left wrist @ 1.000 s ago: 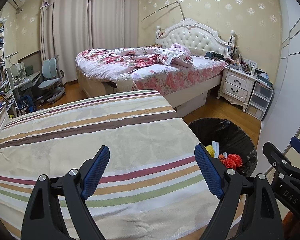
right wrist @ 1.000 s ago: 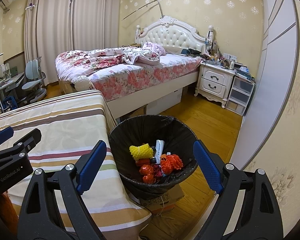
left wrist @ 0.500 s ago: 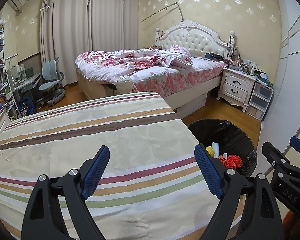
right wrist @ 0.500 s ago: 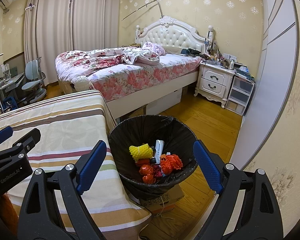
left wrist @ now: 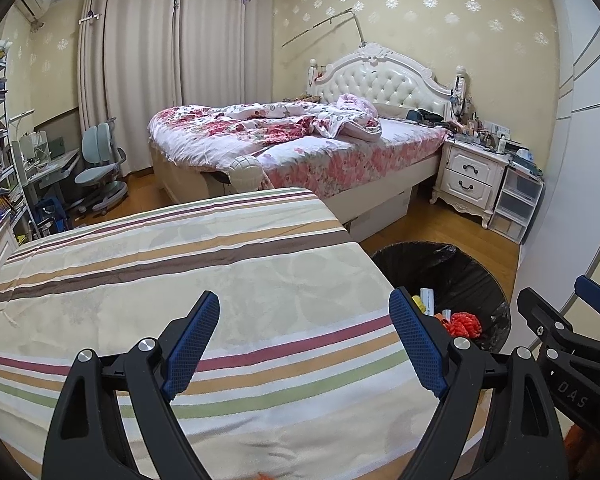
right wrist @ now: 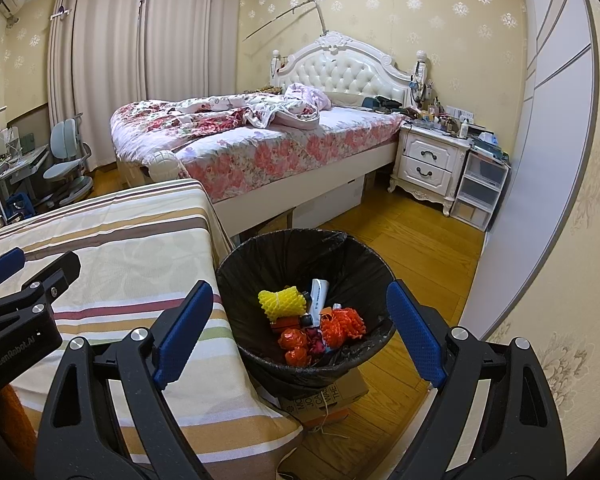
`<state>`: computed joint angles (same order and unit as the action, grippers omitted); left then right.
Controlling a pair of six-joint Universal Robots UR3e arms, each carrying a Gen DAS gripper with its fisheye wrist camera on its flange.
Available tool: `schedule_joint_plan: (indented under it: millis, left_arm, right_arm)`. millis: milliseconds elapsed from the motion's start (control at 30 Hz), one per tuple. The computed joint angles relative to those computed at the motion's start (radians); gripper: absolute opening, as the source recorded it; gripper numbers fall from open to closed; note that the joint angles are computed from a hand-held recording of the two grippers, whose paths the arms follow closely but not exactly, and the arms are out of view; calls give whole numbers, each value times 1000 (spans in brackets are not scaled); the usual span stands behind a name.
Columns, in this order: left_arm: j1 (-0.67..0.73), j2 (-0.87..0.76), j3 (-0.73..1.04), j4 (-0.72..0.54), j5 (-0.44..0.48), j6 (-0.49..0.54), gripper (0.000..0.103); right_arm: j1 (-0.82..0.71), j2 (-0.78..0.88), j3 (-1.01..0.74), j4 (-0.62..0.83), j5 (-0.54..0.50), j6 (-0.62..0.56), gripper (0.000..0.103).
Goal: Collect trash
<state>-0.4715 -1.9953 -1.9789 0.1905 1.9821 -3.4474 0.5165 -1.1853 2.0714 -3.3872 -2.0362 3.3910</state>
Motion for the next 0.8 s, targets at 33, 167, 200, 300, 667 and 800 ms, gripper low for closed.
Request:
schedule_joint_plan:
  millis: [33, 167, 200, 300, 667, 800]
  left_arm:
    - [0, 0, -2, 1, -3, 1, 84]
    - [-2, -1, -4, 9, -7, 4, 84]
    - [-6, -5, -2, 13, -2, 6, 84]
    - [-9, -12, -4, 32, -2, 25, 85]
    - [-24, -34, 6, 48, 52, 64, 85]
    - [35, 2, -34, 7, -3, 44, 85]
  right_arm:
    - [0, -1, 0, 2, 0, 1, 86]
    - [1, 1, -1, 0, -1, 0, 86]
    - [3, -1, -1, 2, -1, 1, 86]
    - [4, -1, -3, 6, -3, 3, 86]
    - [17, 9, -19, 16, -6, 7, 86]
    - [48, 54, -74, 39, -14, 18, 86]
